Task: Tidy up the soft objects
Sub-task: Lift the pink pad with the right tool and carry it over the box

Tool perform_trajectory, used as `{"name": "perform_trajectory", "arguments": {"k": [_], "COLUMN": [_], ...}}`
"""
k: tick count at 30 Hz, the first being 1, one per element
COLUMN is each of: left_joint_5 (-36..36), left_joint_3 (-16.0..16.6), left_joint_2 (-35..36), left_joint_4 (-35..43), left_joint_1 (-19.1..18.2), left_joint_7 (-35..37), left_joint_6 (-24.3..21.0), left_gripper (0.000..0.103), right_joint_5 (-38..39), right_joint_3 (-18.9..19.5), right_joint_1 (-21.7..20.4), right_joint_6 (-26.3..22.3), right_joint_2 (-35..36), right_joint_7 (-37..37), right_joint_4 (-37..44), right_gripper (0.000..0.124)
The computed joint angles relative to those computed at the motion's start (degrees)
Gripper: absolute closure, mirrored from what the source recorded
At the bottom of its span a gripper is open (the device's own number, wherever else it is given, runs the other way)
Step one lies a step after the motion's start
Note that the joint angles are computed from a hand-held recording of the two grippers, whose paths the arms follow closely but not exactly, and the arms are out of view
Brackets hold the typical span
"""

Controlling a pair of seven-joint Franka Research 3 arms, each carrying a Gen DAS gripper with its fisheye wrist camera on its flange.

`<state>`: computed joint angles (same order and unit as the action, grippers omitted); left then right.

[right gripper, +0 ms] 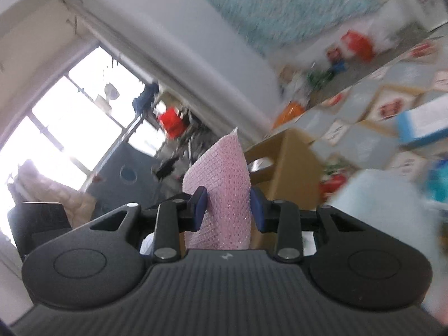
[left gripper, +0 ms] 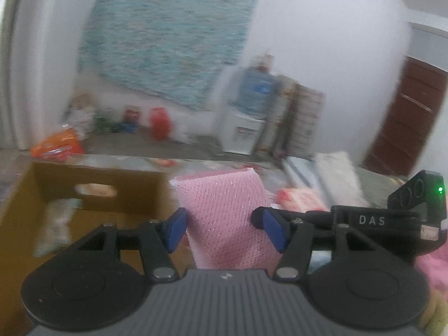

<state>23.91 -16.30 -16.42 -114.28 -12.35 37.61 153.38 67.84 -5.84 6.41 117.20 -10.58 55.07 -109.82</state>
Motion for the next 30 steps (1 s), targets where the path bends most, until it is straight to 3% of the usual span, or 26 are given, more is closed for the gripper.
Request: {"name": "perform_trajectory", "arguments": {"k": [5,8,13,17,21,27,30], "left_joint_5": [-6.9,-12.3,-24.8,-27.3,-24.8,-19.8,-21.8], "left_joint_3": [5.2,8.1,12.2,11.6,9.9,8.2,9.2], "left_joint_2": [0.1,0.1,1.8,3.5,4.2,0.3,-3.0], "left_joint_4": [0.5,-0.2,-1.6,-2.1,-2.2,-3.6,-5.2], "left_joint_1": [1.1,1.6,1.8,4.1,5.9,5.6,3.5], "left_joint_7": [4.6,9.0,16.7,16.8,14.7,17.0,21.3], "left_joint_6": [-3.9,-4.4,-3.6,-4.0,-5.5,-9.4,-12.2], "left_gripper": [0.044,0.051,0.05,0.05,0.05,0.033,0.025], "right_joint_5": [-7.2,-12.5,-21.1,-25.1,-26.8,-27.5,-27.8], "right_joint_3": [5.6,8.2,10.8,11.5,12.1,12.3,12.2], "right_joint_1": [3.7,5.8,8.4,9.0,8.9,7.2,6.1], "right_joint_6": [2.5,1.9,3.7,4.6,5.3,0.6,-3.0], "right_joint_2": [8.1,13.1,19.3,22.6,24.5,24.6,24.4], "right_joint_7": [7.8,12.9,20.3,24.7,26.1,20.6,15.9], "right_joint_4": [9.7,15.8,22.8,24.8,25.6,27.9,30.1], "right_gripper": [0.091,0.096,0.097,0.097,0.097,0.093,0.084]}}
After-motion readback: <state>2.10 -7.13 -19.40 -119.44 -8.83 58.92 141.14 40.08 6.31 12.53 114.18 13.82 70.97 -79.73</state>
